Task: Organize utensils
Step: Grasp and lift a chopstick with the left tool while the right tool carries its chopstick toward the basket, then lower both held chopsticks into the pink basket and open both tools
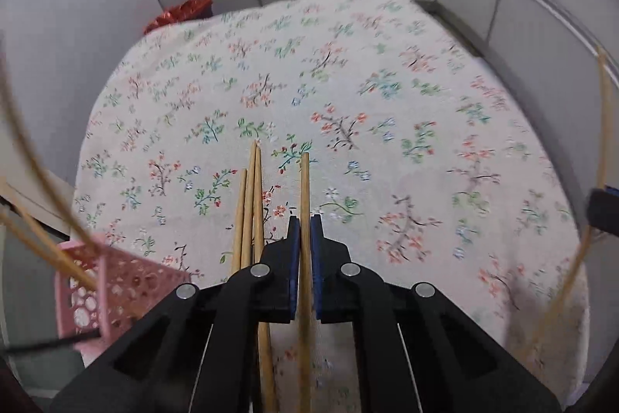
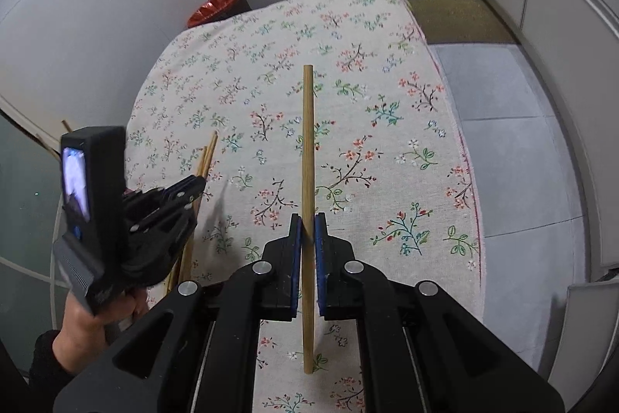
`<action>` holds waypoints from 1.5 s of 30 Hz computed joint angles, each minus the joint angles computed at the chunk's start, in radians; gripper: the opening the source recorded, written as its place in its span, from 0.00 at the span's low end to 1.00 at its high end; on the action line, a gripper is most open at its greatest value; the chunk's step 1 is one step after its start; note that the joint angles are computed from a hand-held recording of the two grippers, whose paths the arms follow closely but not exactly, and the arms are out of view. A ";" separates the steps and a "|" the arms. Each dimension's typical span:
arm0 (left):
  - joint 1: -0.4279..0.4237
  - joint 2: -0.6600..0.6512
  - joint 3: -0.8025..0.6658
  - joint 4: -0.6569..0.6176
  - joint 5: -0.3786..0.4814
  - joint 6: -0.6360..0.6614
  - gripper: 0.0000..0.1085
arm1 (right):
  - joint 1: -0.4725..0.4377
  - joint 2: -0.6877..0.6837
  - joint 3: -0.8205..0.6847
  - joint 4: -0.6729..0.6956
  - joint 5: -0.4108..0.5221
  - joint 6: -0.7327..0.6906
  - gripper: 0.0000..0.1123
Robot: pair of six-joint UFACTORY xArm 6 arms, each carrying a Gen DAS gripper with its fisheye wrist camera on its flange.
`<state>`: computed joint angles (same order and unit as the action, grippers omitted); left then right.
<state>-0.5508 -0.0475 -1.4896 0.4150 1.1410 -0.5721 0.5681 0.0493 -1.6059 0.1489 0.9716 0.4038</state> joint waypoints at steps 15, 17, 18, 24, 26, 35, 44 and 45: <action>-0.089 -0.372 0.204 0.130 -0.163 -0.106 0.05 | 0.096 -0.147 0.058 -0.267 -0.091 0.075 0.05; -0.091 -0.412 0.223 0.149 -0.182 -0.118 0.05 | 0.102 -0.154 0.057 -0.275 -0.103 0.076 0.05; -0.093 -0.427 0.230 0.154 -0.188 -0.122 0.05 | 0.107 -0.156 0.053 -0.282 -0.107 0.080 0.05; -0.083 -0.515 0.254 0.164 -0.242 -0.120 0.05 | 0.140 -0.150 0.008 -0.327 -0.134 0.110 0.05; -0.079 -0.534 0.254 0.167 -0.255 -0.120 0.05 | 0.154 -0.142 -0.013 -0.339 -0.139 0.118 0.05; -0.006 -0.609 0.241 0.194 -0.305 -0.155 0.05 | 0.217 -0.064 -0.127 -0.361 -0.155 0.111 0.05; 0.073 -0.648 0.264 0.345 -0.328 -0.272 0.05 | 0.264 0.039 -0.261 -0.335 -0.195 0.091 0.05; 0.080 -0.651 0.271 0.356 -0.337 -0.287 0.05 | 0.266 0.046 -0.268 -0.333 -0.203 0.092 0.05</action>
<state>-0.4706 -0.6982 -1.2189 0.7710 0.8036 -0.8594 0.8343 0.0957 -1.8738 -0.1838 0.7683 0.4957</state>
